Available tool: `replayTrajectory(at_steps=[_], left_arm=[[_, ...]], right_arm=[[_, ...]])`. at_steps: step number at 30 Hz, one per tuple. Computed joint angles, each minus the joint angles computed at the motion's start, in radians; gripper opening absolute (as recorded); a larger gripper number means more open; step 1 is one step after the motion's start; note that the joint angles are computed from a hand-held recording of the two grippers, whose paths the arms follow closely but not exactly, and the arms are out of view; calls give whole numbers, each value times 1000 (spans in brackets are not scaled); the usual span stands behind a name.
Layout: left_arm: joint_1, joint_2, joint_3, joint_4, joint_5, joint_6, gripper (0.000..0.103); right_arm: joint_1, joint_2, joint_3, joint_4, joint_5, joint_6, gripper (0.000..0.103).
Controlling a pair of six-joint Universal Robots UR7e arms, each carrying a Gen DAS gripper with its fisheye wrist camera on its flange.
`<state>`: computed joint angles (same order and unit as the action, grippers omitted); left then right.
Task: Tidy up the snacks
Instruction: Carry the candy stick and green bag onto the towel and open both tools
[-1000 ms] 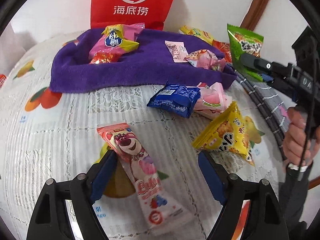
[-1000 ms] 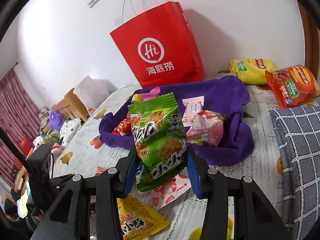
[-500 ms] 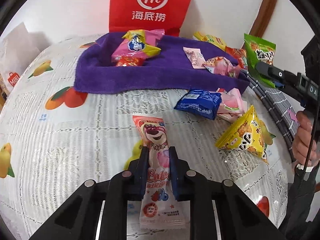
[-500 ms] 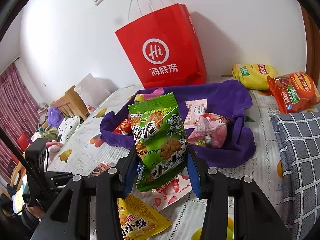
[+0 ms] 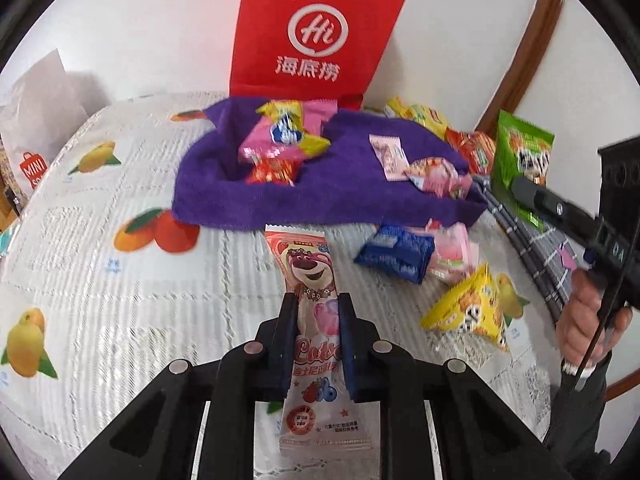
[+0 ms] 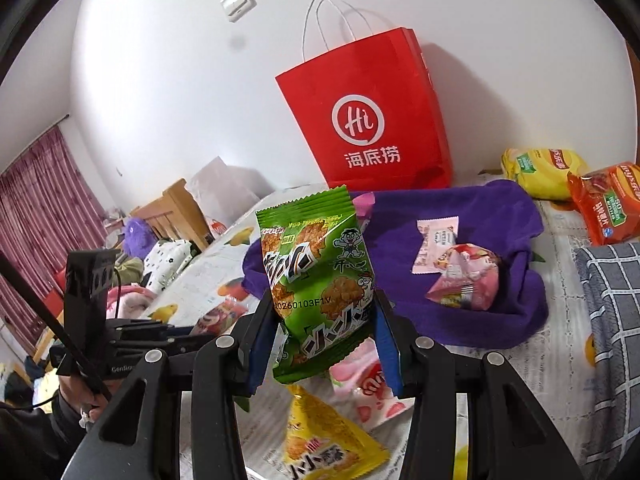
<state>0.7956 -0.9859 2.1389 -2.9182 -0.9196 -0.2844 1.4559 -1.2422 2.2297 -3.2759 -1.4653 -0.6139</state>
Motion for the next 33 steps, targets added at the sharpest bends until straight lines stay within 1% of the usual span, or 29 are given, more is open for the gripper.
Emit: replayTrajectory(at_steps=[4,6,9,12,16,18,21,25,27,29,30,32,33], left_arm=[[7,-4,-37,1,11,20,18],[6,4,-61,-7,33,34,18],[16,18,-109,-17,32,62,18],[17,44,-159,-36,59,97,18],[33,79,-247,-32,27,124,18],[36,97,-284,-22,21,133,18],[46,133,-349,-10,-4,146,18],[59,185,-417,1,-13,163,18],[68,212,-443,-1,-19,176,18],[84,233,-465,1,-38,173,18],[91,241,-474,7,-45,165,18],[101,253,-496,65,-46,153,18],[105,256,-495,56,-54,150,18]], right_arm=[[38,0,-28,20,-52,43,46],[65,2,-52,24,-91,78,46],[102,14,-94,18,-147,124,46],[135,29,-139,16,-198,158,46],[158,52,-199,19,-225,195,46],[162,70,-225,0,-241,209,46],[156,102,-257,-24,-266,209,46],[114,140,-284,-21,-257,223,46],[92,155,-301,30,-264,246,46],[70,164,-313,82,-244,251,46],[64,172,-324,112,-251,259,46],[61,192,-343,146,-273,271,46],[59,197,-344,153,-273,270,46]])
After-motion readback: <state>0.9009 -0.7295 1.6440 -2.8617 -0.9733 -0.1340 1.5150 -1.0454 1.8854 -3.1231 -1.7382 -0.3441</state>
